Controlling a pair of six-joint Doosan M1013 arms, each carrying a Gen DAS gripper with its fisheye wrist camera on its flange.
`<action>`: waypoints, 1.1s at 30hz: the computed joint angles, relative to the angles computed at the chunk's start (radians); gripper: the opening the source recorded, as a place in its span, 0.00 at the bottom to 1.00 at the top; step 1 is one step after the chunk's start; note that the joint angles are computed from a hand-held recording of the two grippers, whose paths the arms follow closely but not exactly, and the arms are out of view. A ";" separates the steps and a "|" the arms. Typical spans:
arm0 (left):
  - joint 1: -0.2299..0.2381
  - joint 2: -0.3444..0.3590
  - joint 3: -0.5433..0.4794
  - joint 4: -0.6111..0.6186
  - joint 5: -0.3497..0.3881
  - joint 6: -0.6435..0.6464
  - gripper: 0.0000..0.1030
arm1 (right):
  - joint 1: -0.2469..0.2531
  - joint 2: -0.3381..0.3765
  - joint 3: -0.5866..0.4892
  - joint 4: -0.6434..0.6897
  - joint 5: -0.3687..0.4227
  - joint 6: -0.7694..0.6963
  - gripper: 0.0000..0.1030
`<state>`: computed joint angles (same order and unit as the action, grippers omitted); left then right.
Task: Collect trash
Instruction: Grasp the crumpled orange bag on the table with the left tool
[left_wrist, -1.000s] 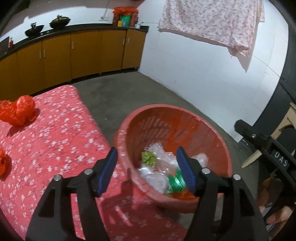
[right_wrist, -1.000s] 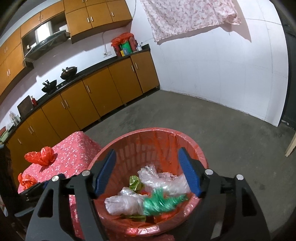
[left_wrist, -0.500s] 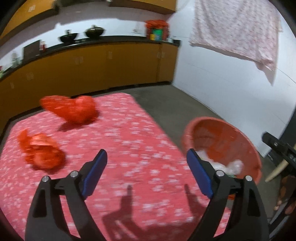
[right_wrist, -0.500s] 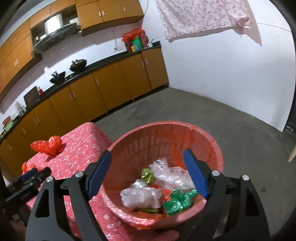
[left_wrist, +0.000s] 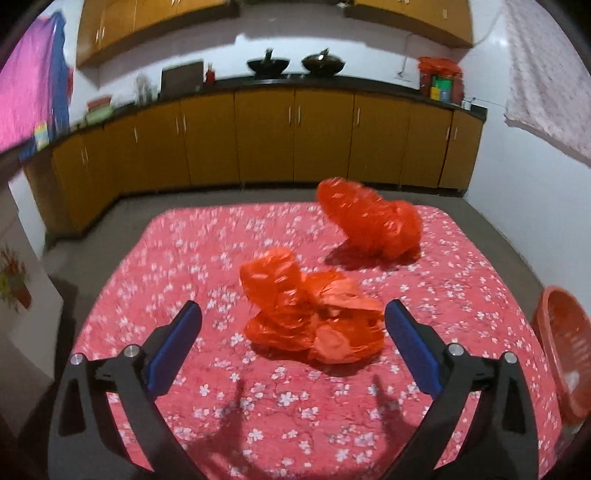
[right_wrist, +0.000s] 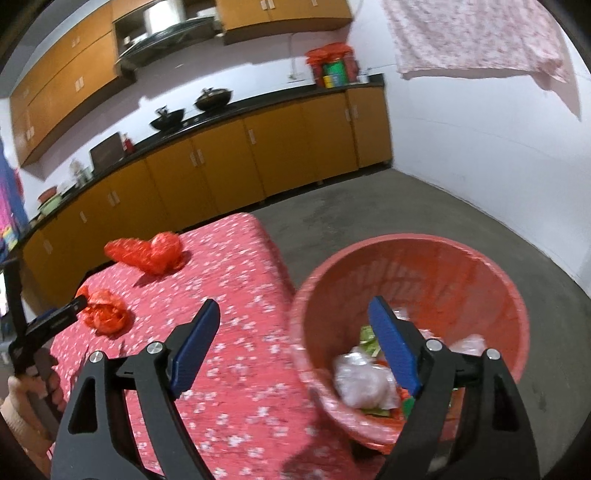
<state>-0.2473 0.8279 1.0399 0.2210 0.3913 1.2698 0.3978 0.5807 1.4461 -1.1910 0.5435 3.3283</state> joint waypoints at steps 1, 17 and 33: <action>0.003 0.006 -0.010 -0.017 0.011 0.012 0.95 | 0.001 0.005 -0.008 0.011 -0.004 -0.019 0.80; 0.009 0.077 -0.129 -0.111 0.092 0.091 0.95 | 0.013 0.054 -0.080 0.147 -0.022 -0.220 0.87; 0.025 0.117 -0.182 -0.393 0.167 0.382 0.35 | 0.013 0.119 -0.201 0.275 -0.060 -0.439 0.87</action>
<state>-0.2226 0.9450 0.8580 -0.1725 0.5580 1.6521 0.4103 0.6995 1.2450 -0.9155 0.4833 2.8895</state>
